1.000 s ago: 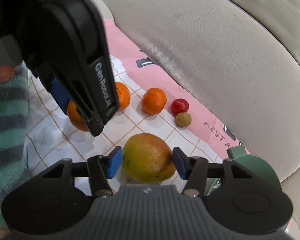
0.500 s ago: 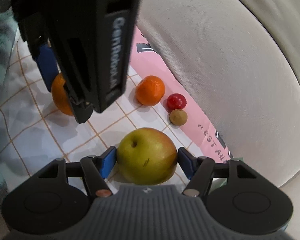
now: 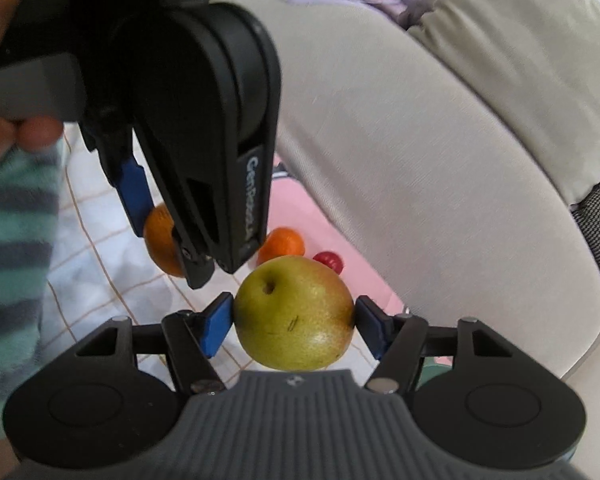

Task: Organize fruits
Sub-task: 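Lift the tangerine in the left tool while the right tool carries the pear over the colander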

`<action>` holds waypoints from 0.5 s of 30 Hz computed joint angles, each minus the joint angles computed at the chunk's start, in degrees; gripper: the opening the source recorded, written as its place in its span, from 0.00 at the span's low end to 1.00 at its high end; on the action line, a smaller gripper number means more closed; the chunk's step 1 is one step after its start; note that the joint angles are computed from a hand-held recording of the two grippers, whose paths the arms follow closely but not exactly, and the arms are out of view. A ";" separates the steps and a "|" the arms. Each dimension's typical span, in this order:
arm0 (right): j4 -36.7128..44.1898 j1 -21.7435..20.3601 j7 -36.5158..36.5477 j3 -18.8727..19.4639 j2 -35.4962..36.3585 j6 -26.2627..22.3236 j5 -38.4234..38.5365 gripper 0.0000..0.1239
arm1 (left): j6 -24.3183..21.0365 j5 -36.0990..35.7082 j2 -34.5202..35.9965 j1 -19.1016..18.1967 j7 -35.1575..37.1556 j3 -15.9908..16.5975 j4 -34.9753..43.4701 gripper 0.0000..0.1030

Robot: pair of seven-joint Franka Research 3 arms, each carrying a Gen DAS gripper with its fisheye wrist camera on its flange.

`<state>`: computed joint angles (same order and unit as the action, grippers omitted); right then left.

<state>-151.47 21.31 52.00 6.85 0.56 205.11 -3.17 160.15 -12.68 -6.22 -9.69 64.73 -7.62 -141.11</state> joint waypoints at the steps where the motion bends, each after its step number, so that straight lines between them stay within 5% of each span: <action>1: -0.34 -0.44 1.47 -0.35 -0.51 0.15 -1.87 0.51 | 0.05 0.19 -0.36 -0.09 -0.14 -0.17 -0.03 0.50; 9: -3.08 -2.70 12.22 -4.83 -4.73 0.74 -13.95 0.51 | 0.87 2.73 -2.12 -2.25 -1.37 -1.39 0.63 0.50; 15: -6.16 -3.49 12.87 -6.59 -8.06 0.94 -13.18 0.51 | 0.50 5.13 -1.26 -3.84 -1.80 -2.36 2.90 0.50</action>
<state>-157.63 17.81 64.87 0.26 -7.51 206.05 -16.34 160.65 -7.55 -7.48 -13.53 62.93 -9.97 -138.21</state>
